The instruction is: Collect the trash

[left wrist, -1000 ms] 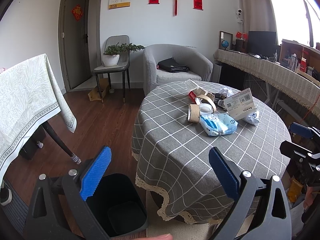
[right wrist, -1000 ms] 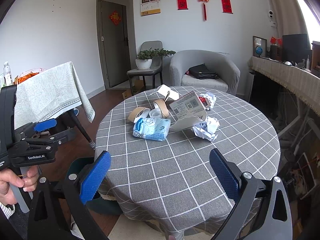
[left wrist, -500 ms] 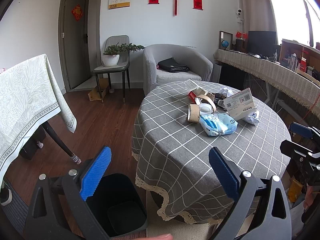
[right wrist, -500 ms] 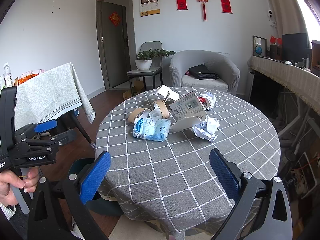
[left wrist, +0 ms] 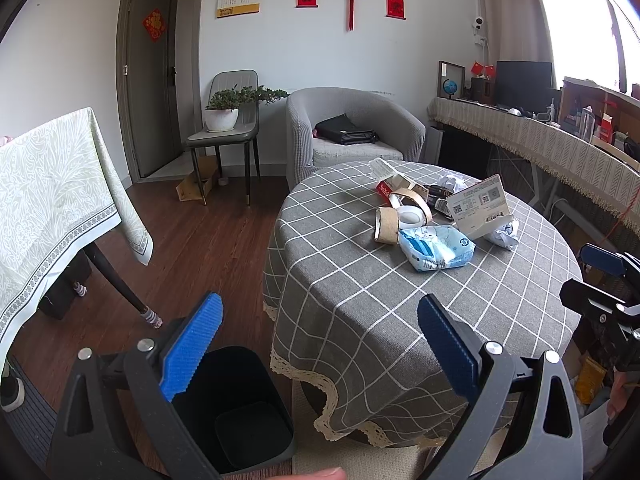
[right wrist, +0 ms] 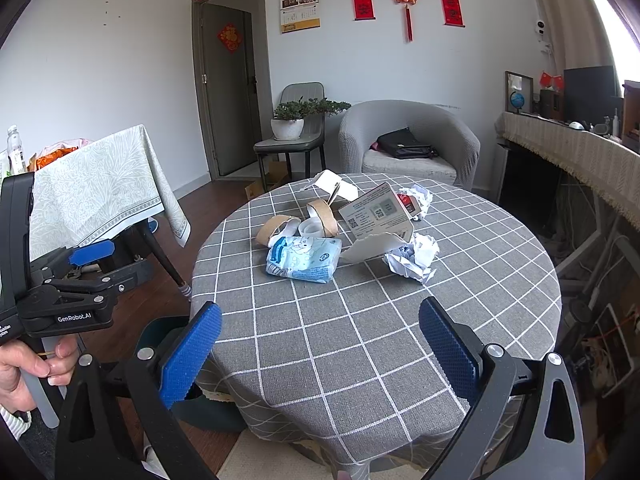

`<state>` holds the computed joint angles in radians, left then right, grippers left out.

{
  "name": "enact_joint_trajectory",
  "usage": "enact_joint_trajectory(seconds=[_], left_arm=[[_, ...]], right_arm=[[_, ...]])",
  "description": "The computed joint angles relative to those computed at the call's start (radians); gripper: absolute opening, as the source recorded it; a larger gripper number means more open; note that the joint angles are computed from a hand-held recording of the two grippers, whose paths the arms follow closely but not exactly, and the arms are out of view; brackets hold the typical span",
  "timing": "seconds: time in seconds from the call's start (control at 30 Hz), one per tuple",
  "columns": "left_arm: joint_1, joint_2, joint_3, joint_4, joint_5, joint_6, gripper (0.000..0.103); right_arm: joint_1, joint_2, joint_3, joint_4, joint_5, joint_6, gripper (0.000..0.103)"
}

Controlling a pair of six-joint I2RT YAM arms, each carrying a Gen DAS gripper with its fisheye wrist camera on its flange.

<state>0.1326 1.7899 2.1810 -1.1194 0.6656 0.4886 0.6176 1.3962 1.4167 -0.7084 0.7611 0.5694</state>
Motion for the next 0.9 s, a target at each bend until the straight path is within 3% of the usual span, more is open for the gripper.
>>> enact_joint_trajectory(seconds=[0.73, 0.9], left_arm=[[-0.013, 0.018, 0.049, -0.046, -0.001, -0.009, 0.100], [-0.034, -0.013, 0.005, -0.002, -0.015, -0.007, 0.100]], right_arm=[[-0.005, -0.006, -0.004, -0.013, -0.004, 0.008, 0.100], [-0.020, -0.019, -0.005, -0.031, -0.007, 0.010, 0.100]])
